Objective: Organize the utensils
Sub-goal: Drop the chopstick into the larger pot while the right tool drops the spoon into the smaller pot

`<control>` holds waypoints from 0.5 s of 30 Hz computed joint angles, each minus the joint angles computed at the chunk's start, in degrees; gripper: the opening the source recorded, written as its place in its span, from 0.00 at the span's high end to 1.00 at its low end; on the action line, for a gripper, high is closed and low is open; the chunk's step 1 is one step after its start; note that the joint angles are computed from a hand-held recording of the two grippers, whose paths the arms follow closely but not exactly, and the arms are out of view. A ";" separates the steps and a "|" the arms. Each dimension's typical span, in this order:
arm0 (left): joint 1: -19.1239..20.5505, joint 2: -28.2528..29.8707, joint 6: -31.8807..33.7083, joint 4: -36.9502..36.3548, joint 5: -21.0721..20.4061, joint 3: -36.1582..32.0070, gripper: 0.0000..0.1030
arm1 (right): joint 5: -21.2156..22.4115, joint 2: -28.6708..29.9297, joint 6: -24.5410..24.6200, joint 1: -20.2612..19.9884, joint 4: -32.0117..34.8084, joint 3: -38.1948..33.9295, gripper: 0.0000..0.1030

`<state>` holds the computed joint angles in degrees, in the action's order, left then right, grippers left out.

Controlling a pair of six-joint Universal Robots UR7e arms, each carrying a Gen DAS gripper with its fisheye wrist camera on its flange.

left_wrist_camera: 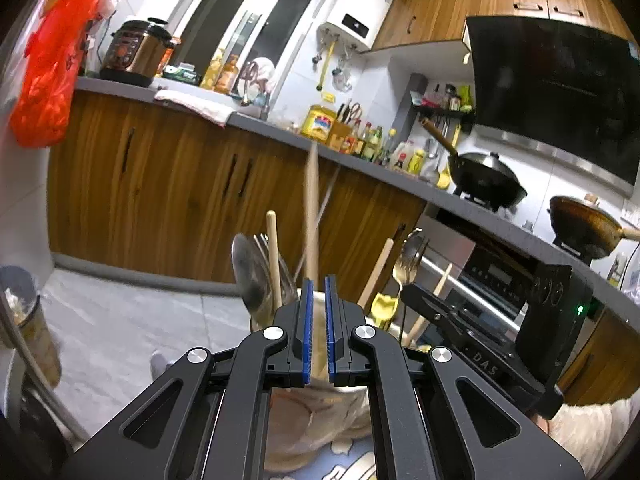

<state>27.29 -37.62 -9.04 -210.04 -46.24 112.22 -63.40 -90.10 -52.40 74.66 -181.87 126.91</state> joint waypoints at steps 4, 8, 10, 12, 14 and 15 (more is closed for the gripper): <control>-0.51 -0.74 -1.32 3.44 0.52 0.38 0.94 | -2.11 -1.02 0.37 0.00 2.79 0.12 0.97; -0.88 -1.03 -1.90 5.57 1.24 0.49 0.93 | -3.23 -1.84 1.16 -0.49 4.97 0.01 0.97; -1.22 -1.11 -2.25 6.15 1.75 0.58 0.83 | -4.31 -2.05 1.50 -0.19 6.83 -0.51 0.97; -1.65 -1.20 -2.21 6.14 1.92 0.67 0.81 | -5.12 -2.33 1.80 0.04 8.47 -0.93 0.96; -2.25 -1.38 -2.44 6.52 2.53 0.86 0.80 | -5.33 -2.76 1.92 0.00 8.66 -0.81 0.94; -2.42 -1.53 -2.70 6.74 2.49 0.98 0.80 | -5.21 -3.13 1.87 -0.09 8.91 -0.65 0.91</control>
